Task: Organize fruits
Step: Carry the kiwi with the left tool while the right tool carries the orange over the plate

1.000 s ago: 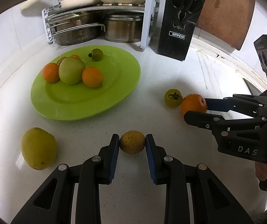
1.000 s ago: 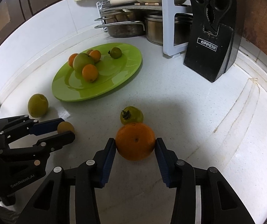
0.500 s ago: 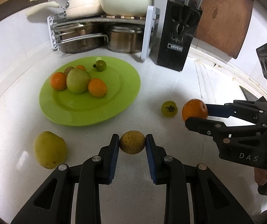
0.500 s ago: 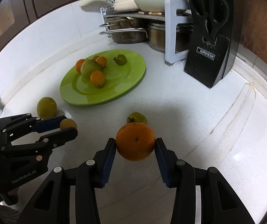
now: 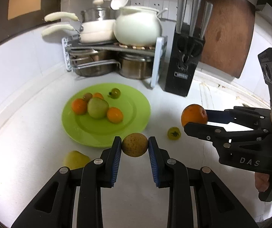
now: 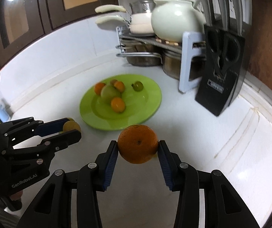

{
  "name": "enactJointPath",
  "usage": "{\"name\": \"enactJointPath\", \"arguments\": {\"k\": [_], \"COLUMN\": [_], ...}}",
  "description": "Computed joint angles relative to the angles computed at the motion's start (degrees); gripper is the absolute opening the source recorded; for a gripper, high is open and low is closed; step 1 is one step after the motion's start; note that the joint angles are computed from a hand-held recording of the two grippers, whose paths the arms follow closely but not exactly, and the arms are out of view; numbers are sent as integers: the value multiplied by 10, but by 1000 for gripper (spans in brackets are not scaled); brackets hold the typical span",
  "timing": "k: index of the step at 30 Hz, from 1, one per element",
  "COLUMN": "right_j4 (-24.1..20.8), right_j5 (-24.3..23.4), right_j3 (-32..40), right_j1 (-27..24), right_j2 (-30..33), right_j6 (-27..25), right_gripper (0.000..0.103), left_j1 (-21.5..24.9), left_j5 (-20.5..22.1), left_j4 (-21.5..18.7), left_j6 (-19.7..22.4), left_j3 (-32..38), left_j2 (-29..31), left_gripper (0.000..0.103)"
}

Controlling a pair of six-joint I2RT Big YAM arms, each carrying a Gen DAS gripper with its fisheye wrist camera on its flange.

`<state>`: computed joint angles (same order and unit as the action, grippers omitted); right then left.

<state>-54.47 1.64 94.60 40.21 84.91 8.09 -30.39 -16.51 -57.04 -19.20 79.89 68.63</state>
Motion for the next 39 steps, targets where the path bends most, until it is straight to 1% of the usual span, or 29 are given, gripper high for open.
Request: {"name": "enactJointPath", "arguments": {"k": [5,9,18,22,26,28,33,39], "right_j4": [12,19,16,-6,-33,-49,-109,-154], "right_j5": [-7,-6,-11,-17,-20,-19,-26,-26], "right_j3": [20,43,127,180,239,271,364,431], "right_j1": [4,6,3,0,-1,-1,-4,-6], "right_j2": [10,23,75,114,157,180,249,305], "right_j6": [-5,-19,-44,-48,-57,-60,-63,-62], "right_gripper": [44,44,44,44,44,44,44,44], "left_j1": [9,18,46,64,88,103,139,169], "left_j5": [-17,-25,-40,-40,-26,-11,29,60], "left_j4": [0,3,16,16,13,9,-5,-24], "left_j6": [8,17,44,52,60,60,58,70], "left_j3": [6,14,33,44,57,64,78,92], "left_j2": [-7,-7,-2,8,23,32,56,85], "left_gripper": [29,29,29,29,29,29,29,29]}}
